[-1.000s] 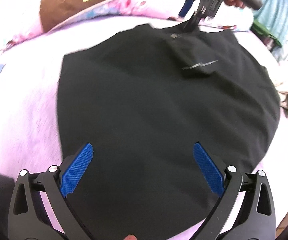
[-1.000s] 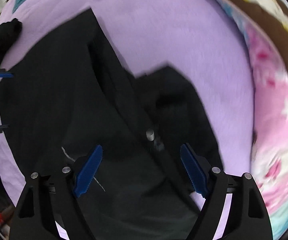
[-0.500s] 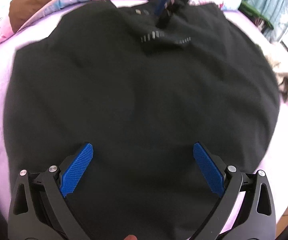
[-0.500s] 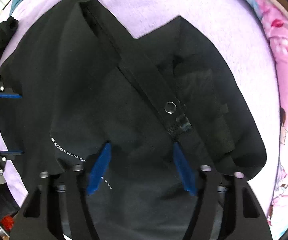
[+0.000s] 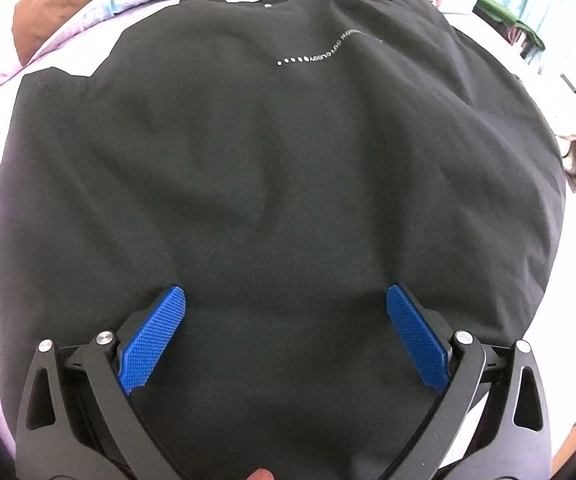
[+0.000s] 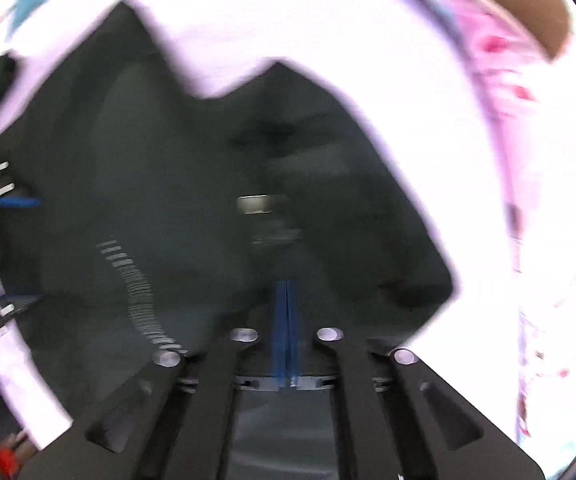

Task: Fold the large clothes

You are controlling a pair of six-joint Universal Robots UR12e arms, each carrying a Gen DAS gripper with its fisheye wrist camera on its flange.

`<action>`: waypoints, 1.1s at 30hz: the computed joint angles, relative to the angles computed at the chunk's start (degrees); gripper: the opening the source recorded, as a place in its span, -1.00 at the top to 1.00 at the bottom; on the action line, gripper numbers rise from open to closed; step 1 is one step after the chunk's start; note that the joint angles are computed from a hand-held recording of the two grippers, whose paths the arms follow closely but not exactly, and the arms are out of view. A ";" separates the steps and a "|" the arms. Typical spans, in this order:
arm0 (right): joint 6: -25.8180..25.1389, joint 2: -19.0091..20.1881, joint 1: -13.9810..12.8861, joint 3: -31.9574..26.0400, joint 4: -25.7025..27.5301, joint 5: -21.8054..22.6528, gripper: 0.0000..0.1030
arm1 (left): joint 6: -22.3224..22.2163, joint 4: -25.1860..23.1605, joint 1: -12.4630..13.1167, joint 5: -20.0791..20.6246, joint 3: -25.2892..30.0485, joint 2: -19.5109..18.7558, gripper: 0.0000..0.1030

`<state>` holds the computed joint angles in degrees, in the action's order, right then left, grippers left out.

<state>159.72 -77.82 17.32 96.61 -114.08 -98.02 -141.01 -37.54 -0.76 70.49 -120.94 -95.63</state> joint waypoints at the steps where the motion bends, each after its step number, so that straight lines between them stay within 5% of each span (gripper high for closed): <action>1: 1.71 0.10 -0.29 0.01 -0.33 -0.21 0.97 | 0.08 0.02 -0.09 0.18 0.20 -0.13 -0.88; 4: 3.26 -0.01 -0.11 1.21 -2.42 -2.63 0.87 | -0.32 0.22 -0.41 0.16 0.47 -0.45 -0.88; 7: 1.44 -1.90 -0.83 3.60 -3.83 -1.93 0.06 | -0.85 0.62 -0.65 0.62 0.42 -0.47 -0.88; 12: -2.17 -4.26 -2.65 4.75 0.51 -2.86 0.05 | -1.59 0.50 -1.18 1.17 0.51 -0.51 -0.88; 16: -5.39 -6.67 -5.92 6.12 4.87 -2.20 0.05 | -1.57 0.45 -1.29 1.26 0.59 -0.58 -0.88; 21: -7.11 -7.82 -6.07 8.83 5.19 -4.68 0.17 | -1.63 0.38 -1.51 1.51 0.74 -0.74 -0.88; 25: -8.09 -8.42 -5.83 10.88 4.18 -5.04 0.97 | -1.96 1.05 -1.69 1.83 0.56 -0.80 -0.88; 31: -5.97 -9.47 -6.10 11.69 1.31 -4.53 0.98 | -1.90 0.70 -1.71 1.80 0.53 -0.69 -0.88; 33: -5.95 -8.82 -6.56 9.97 1.00 -0.16 0.97 | -1.57 0.20 -1.61 1.78 0.81 -0.83 -0.88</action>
